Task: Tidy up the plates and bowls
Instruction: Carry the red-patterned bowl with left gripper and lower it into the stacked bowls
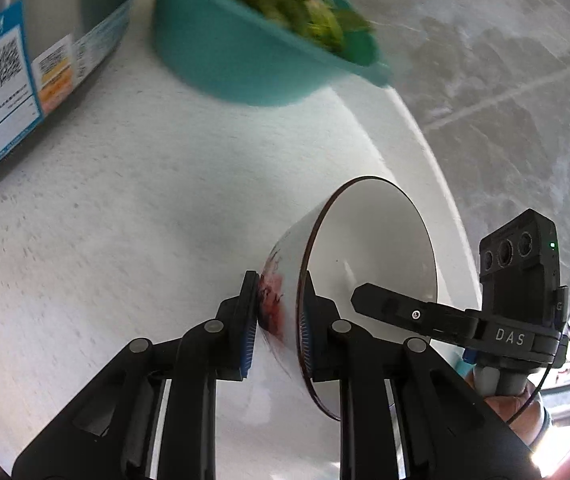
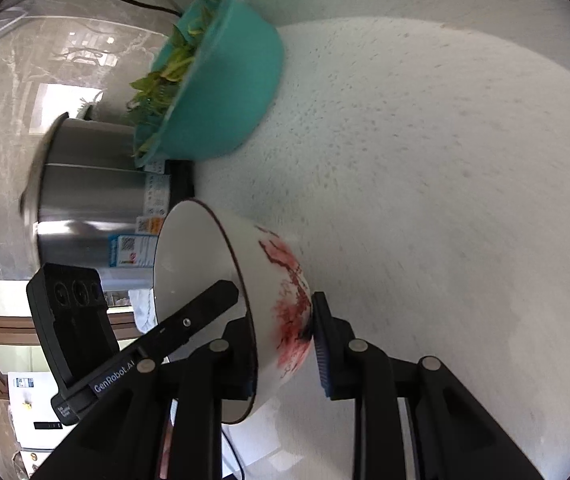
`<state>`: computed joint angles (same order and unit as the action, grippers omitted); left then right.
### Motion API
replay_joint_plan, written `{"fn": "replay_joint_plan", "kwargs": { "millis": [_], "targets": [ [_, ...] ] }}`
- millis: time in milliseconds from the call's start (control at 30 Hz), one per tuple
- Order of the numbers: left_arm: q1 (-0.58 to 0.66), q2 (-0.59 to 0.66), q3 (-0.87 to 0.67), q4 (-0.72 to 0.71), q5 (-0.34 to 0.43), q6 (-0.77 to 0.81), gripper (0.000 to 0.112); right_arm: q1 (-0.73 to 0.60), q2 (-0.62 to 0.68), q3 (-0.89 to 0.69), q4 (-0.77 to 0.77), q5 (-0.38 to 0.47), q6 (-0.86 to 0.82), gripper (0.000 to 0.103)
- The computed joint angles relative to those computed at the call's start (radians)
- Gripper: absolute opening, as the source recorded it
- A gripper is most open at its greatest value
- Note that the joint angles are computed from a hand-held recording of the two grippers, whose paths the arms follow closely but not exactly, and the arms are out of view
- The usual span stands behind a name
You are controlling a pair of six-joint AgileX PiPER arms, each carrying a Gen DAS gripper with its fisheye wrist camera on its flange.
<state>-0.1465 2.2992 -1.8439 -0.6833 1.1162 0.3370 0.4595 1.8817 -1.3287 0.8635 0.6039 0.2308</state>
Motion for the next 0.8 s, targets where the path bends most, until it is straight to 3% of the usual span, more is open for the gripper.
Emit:
{"fn": "replay_joint_plan", "kwargs": {
  "millis": [233, 533, 633, 800],
  "targets": [
    [-0.087, -0.18, 0.203, -0.07, 0.003, 0.061, 0.016, 0.046, -0.302, 0.217, -0.231, -0.035, 0.252, 0.026],
    [-0.288, -0.398, 0.501, -0.099, -0.051, 0.111, 0.016, 0.282, -0.682, 0.471, -0.759, -0.003, 0.923, 0.026],
    [-0.366, -0.426, 0.579, -0.096, -0.098, 0.1, 0.016, 0.361, -0.742, 0.534, -0.87, 0.006, 1.105, 0.026],
    [-0.469, -0.414, 0.588, -0.053, -0.168, 0.026, 0.016, 0.418, -0.745, 0.578, -0.948, -0.007, 1.228, 0.026]
  ]
}}
